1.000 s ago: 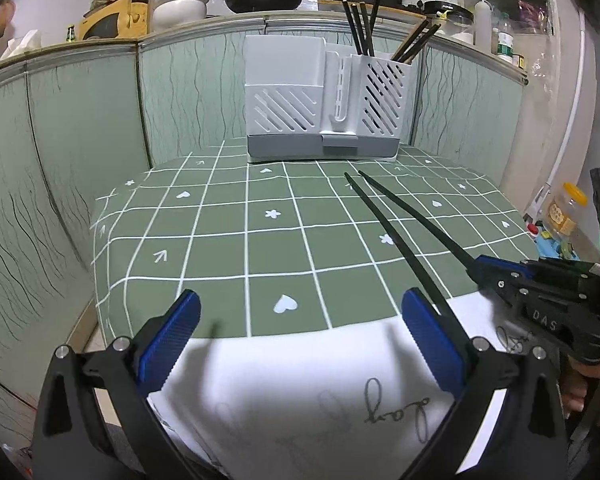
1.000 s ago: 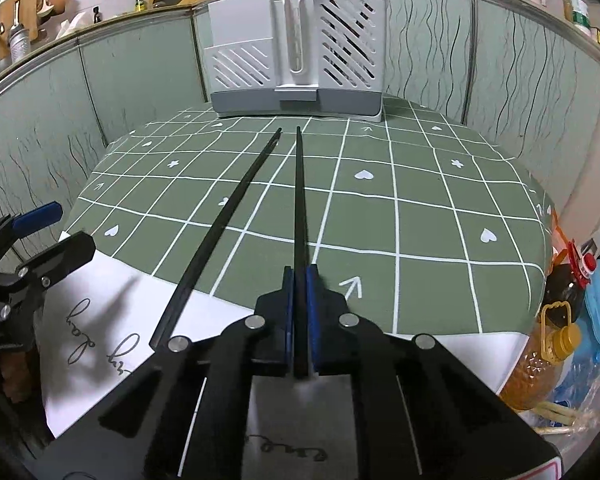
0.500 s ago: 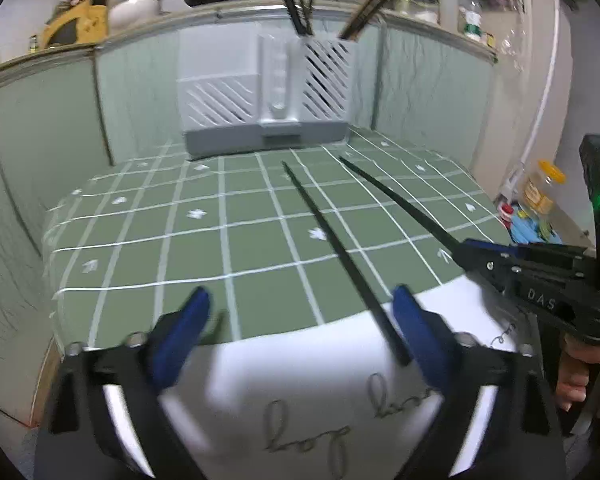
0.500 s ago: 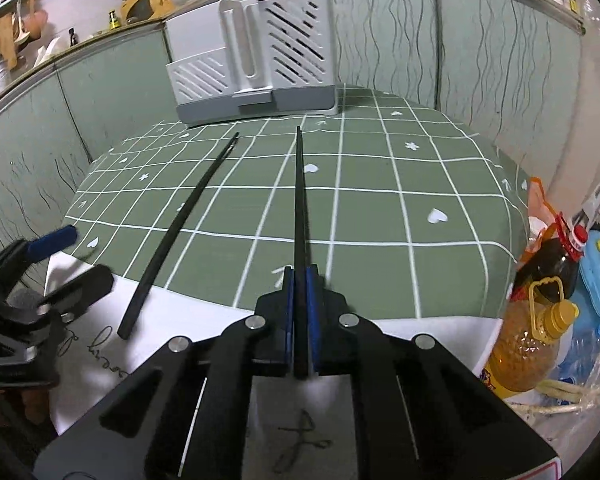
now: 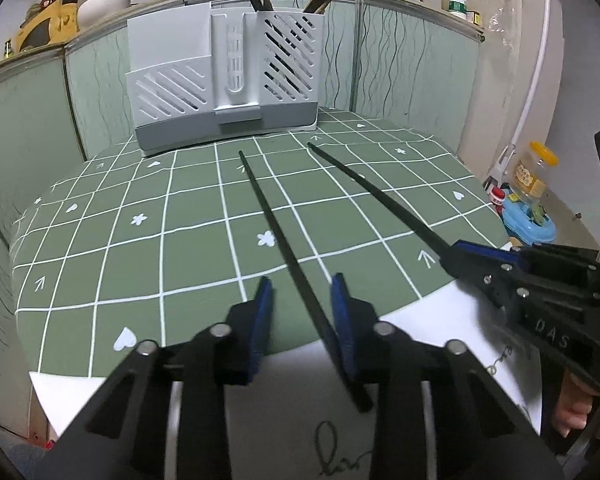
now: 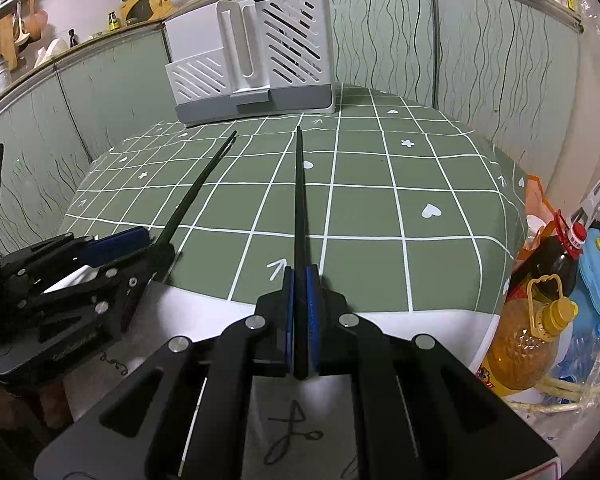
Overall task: Organize utensils
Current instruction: 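Grasp a black chopstick with the right tool while the left tool grasps the other, then lift both black chopsticks upright and carry them above the utensil holder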
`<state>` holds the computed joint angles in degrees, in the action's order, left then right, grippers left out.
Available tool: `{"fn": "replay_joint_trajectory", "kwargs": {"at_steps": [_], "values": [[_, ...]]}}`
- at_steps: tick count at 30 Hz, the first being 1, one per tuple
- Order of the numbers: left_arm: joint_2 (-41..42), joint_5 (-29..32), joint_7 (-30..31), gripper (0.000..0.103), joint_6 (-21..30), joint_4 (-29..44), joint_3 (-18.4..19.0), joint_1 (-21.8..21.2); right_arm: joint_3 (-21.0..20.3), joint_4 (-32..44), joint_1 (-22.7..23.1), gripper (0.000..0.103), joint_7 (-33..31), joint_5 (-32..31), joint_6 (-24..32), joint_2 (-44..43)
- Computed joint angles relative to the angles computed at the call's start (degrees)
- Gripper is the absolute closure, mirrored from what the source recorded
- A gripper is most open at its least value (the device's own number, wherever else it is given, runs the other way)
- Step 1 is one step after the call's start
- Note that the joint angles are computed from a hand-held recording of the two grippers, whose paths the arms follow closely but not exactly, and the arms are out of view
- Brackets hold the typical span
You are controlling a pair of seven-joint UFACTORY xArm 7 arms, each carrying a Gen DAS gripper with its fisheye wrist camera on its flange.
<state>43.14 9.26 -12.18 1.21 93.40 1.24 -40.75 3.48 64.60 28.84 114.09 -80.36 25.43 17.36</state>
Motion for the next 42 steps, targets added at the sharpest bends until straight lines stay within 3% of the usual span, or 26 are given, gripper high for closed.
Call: {"fn": "replay_joint_trajectory", "kwargs": {"at_steps": [4, 8, 17, 25, 42], "values": [[0.1, -1.0, 1.7, 0.090, 0.3, 0.3, -4.0, 3.0, 0.0, 0.1, -0.1, 0.097, -0.1, -0.1, -0.5, 0.1], [0.0, -1.9, 1.6, 0.097, 1.6, 0.7, -3.9, 3.2, -0.1, 0.1, -0.1, 0.097, -0.1, -0.2, -0.6, 0.1], [-1.7, -2.7, 1.7, 0.097, 1.0, -1.8, -4.4, 4.7, 0.1, 0.0, 0.1, 0.097, 0.1, -0.6, -0.6, -0.3], [-5.1, -2.6, 2.5, 0.097, -2.6, -5.7, -3.8, 5.0, 1.0, -1.1, 0.1, 0.097, 0.9, -1.8, 0.6, -2.6], [-10.5, -4.8, 5.3, 0.097, -5.9, -8.6, -7.4, 8.9, 3.6, -1.3, -1.0, 0.097, -1.7, -2.8, 4.5, -8.6]]}}
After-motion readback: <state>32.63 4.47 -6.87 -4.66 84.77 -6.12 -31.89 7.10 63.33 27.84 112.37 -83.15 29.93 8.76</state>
